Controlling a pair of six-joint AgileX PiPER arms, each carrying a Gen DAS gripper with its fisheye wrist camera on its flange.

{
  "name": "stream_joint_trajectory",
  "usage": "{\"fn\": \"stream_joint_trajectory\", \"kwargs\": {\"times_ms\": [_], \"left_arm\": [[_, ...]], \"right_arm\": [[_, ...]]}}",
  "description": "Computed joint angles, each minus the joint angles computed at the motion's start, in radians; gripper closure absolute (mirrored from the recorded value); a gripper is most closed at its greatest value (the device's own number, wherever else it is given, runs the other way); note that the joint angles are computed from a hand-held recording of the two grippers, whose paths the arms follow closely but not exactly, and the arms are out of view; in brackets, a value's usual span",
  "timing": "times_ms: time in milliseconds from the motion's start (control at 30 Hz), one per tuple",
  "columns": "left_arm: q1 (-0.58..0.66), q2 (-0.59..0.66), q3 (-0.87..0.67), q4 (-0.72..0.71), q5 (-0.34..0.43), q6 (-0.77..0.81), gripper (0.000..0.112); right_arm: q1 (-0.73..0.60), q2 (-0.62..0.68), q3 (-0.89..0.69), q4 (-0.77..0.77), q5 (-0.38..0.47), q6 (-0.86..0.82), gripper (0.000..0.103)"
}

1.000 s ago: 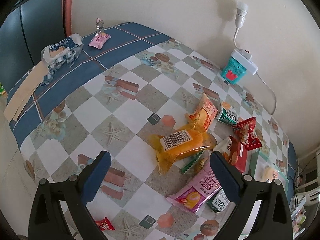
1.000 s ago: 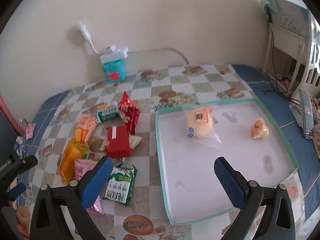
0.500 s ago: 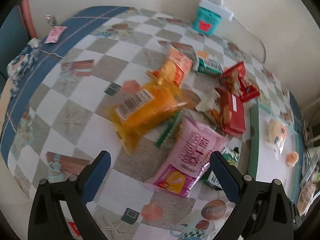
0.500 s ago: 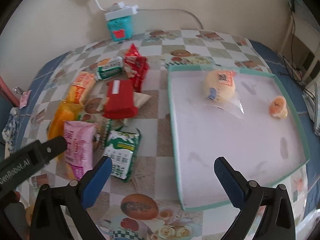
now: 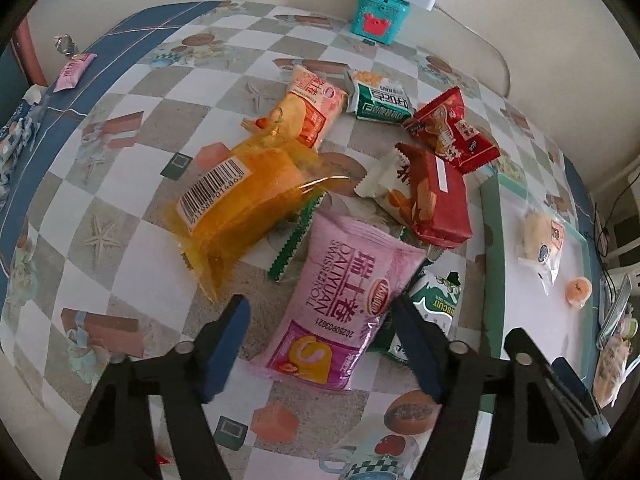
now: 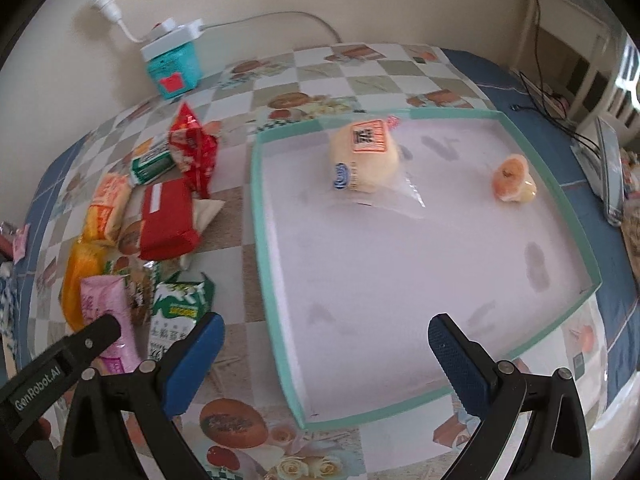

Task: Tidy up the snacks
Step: 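Grasp the pink Daliyuan bag with the left tool while the right tool grasps the biscuit pack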

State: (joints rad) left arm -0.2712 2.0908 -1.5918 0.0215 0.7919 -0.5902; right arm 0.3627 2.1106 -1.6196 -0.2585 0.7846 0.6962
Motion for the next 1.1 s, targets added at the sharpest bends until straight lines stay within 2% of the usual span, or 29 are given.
{"fn": "stream_joint_trajectory", "kwargs": {"times_ms": [100, 200, 367, 567, 733, 1100], "left_arm": [[-0.007, 0.021, -0.022, 0.003, 0.015, 0.008, 0.042], [-0.007, 0.044, -0.039, -0.012, 0.027, 0.028, 0.062], [0.0, 0.028, -0.02, -0.002, 0.006, 0.012, 0.069], [0.017, -0.018, 0.024, 0.002, -0.032, -0.003, 0.07], [0.018, -0.074, 0.068, 0.026, -0.074, -0.038, 0.07], [0.047, -0.184, 0.165, 0.145, -0.14, -0.194, 0.071]], "right_arm": [[-0.004, -0.006, 0.007, -0.002, -0.006, 0.008, 0.0], [-0.002, -0.007, 0.009, 0.003, -0.015, 0.0, 0.0], [0.012, -0.007, 0.008, 0.006, -0.034, -0.022, 0.0], [0.037, -0.015, 0.017, 0.013, -0.081, -0.075, 0.009], [0.05, -0.021, 0.024, 0.047, -0.121, -0.137, 0.009], [0.098, 0.057, -0.049, 0.138, -0.109, -0.27, 0.009]]}}
